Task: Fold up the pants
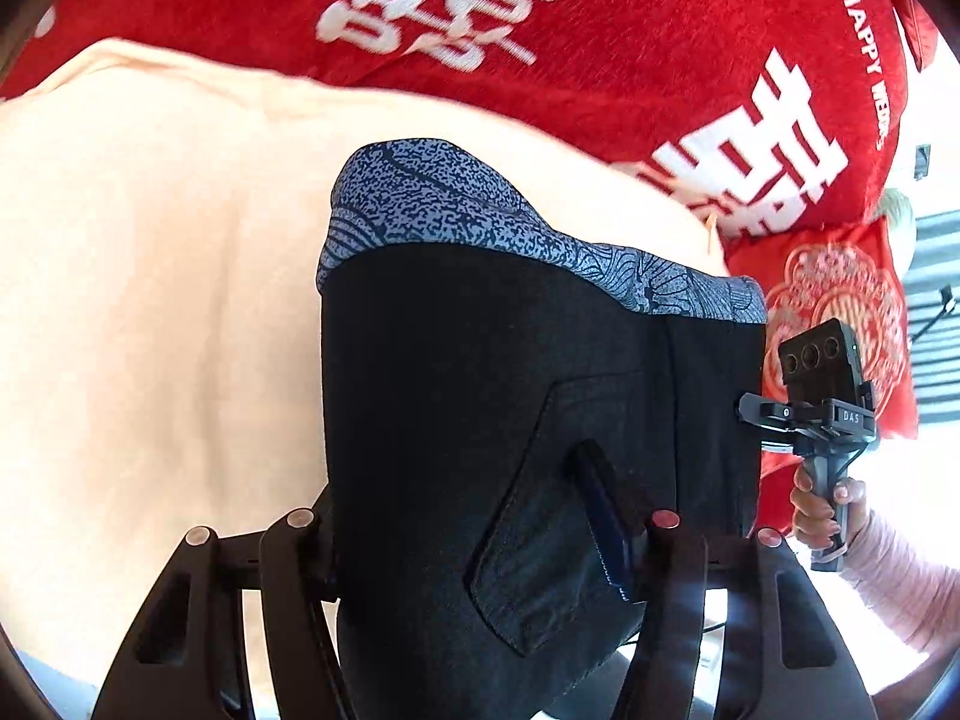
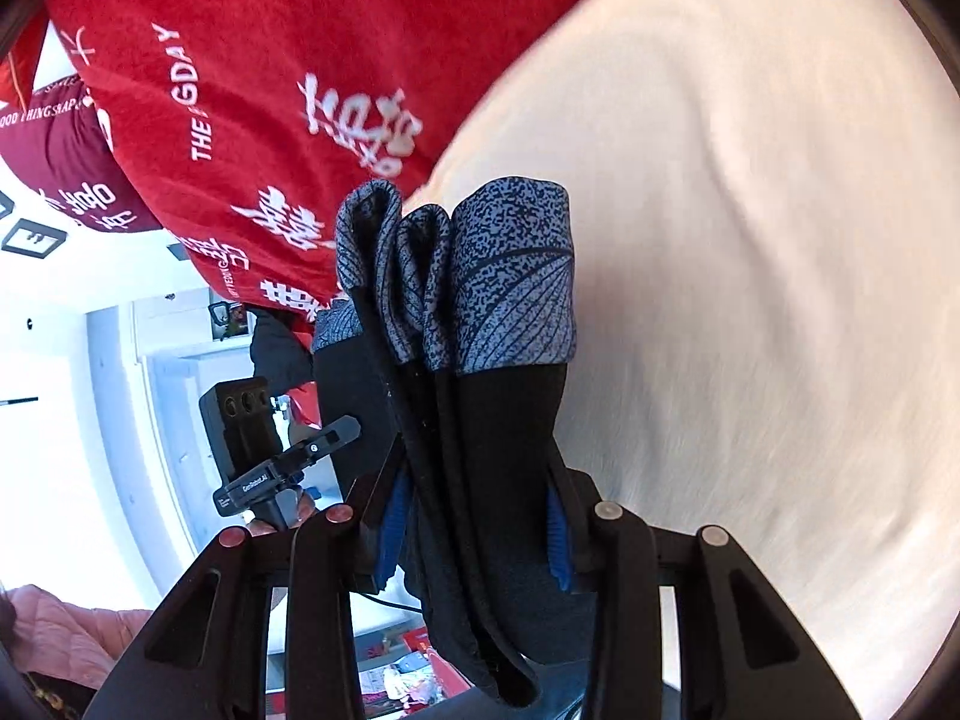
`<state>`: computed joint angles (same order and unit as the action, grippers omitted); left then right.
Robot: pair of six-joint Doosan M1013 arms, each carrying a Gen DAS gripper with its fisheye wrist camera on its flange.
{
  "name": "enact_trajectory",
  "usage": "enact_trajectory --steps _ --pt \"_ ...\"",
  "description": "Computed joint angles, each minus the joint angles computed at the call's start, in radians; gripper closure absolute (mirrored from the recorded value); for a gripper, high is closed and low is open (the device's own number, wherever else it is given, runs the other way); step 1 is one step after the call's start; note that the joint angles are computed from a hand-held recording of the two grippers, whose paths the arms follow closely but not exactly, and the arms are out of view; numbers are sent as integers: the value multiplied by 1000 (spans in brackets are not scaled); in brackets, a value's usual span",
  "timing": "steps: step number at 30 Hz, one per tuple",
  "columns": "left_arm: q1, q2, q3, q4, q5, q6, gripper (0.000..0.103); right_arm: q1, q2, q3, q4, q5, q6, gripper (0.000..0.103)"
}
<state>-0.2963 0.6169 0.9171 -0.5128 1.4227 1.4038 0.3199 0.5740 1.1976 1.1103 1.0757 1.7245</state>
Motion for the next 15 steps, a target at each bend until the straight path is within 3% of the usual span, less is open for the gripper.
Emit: enact_trajectory --steps 5,7,10,15 --pt "10 -30 105 57 -7 8 39 35 -7 42 -60 -18 45 61" --pt "17 -49 151 53 -62 16 25 46 -10 53 -108 -36 61 59" --pt "14 -54 161 90 -70 8 6 53 -17 57 -156 -63 92 53" --pt "-7 -56 145 186 -51 -24 3 75 -22 18 -330 -48 230 40"
